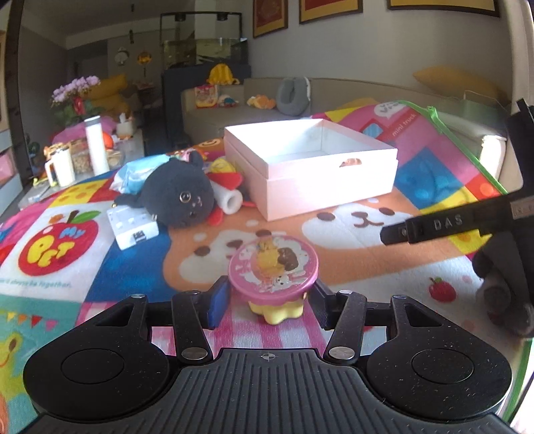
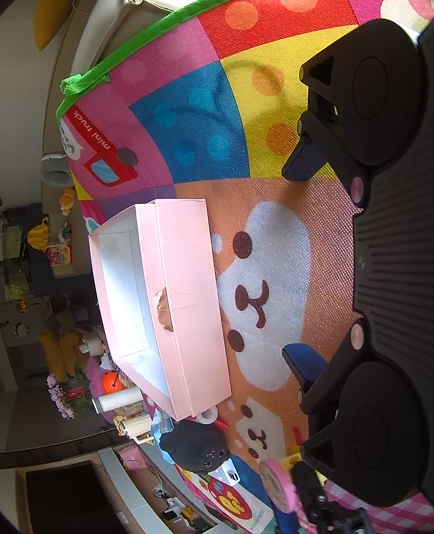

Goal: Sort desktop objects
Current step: 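Move the right gripper toward the yellow cupcake toy, then grasp the yellow cupcake toy with the right gripper while the left gripper grasps the black plush cat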

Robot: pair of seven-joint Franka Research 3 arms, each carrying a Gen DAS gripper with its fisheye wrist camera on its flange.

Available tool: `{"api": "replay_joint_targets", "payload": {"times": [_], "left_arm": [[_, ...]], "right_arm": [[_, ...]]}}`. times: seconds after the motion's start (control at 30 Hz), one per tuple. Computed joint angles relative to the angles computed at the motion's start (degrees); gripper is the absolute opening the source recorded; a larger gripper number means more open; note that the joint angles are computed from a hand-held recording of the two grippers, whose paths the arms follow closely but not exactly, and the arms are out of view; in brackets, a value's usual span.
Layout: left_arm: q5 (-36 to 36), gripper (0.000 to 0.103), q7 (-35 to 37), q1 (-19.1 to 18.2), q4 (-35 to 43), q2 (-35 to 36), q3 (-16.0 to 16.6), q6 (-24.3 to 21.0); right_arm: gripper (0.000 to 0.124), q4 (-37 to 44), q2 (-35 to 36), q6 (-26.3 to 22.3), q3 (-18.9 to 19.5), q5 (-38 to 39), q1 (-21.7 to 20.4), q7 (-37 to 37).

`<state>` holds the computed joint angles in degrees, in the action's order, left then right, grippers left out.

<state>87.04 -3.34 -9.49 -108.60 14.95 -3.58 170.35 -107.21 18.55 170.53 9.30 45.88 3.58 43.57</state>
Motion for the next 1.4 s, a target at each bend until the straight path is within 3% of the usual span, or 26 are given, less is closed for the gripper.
{"api": "replay_joint_targets", "payload": {"times": [0.1,0.17,0.23,0.3,0.4,0.5,0.6,0.73,0.77,0.8,0.87,1.0,1.13,1.23,1.33,1.4], "left_arm": [[0.72,0.058,-1.38,0.36,-2.29,-1.61,-0.09,1.55],[0.91,0.074,-1.41,0.6,-3.34,-2.56,-0.33,1.53],[2.23,0.085,-2.48,0.78,-4.66,-3.85,-0.58,0.88],[2.28,0.092,-2.59,1.15,-6.15,-5.17,-0.99,-0.75],[-0.41,0.096,-1.2,1.87,-8.4,-6.87,-1.56,-3.86],[-3.2,0.098,0.07,2.74,-10.27,-8.27,-1.74,-6.31],[-7.33,0.1,2.74,3.93,-11.87,-9.31,-1.8,-7.12],[-7.63,0.101,1.99,4.87,-12.14,-9.73,-1.64,-8.63],[-8.33,0.101,1.98,5.16,-11.7,-9.39,-1.59,-8.68],[-9.21,0.101,2.42,5.43,-11.02,-8.86,-1.52,-8.42],[-9.9,0.101,3.15,5.59,-9.2,-7.64,-1.31,-8.02],[-10.48,0.101,4.33,5.03,-2.26,-3.01,-0.52,-5.95],[-17.96,0.101,8.53,4.3,7.95,4.55,0.53,-3.97],[-29.68,0.101,15.73,5.02,17.03,11.42,-0.95,-6.84],[-38.08,0.101,21.93,5.26,24.55,16.92,-2.16,-10.92],[-39.71,0.099,23.72,3.7,27.94,19.25,-0.82,-13.43]], "right_arm": [[0.103,-0.29,-0.05,0.51,-0.82,-1.79,0.9,1.23],[0.103,-1.07,-0.56,1.87,-0.38,-1.87,0.87,1.09],[0.103,-2.48,-2.26,2.71,4.64,4.56,-2.78,-6.28],[0.103,-3.44,-4.92,-1.04,9.11,14.7,-6.43,-17.84],[0.103,-5.33,-8.89,-7.35,11.09,24.98,-7.51,-32.41],[0.103,-6.55,-10.88,-11.29,10.68,27.99,-5.54,-40.22],[0.102,-5.97,-10.02,-11.18,9.56,25.44,-2.06,-40.53],[0.083,-4.26,-7.94,-9.69,7.14,22.09,2.15,-39.08],[0.069,-3.75,-7.37,-10.1,5.89,19.44,3.19,-36.15],[0.059,-2.98,-6.64,-11.38,4.31,15.96,4.17,-32.46],[0.056,-2.72,-6.44,-11.11,2.49,16.53,5.25,-30.86],[0.056,-3.52,-6.69,-3.86,1.07,23.86,6.14,-37.24],[0.056,-2.59,-4.97,4.87,0.6,29.94,5.93,-43.14],[0.056,-2.26,-4.31,5.61,0.29,30.9,4.56,-42.61],[0.056,-0.76,-3.74,5.92,1.41,41.02,2.88,-52.59],[0.056,0.16,-3.29,5.7,0.64,46.4,3.58,-57.93]]}}
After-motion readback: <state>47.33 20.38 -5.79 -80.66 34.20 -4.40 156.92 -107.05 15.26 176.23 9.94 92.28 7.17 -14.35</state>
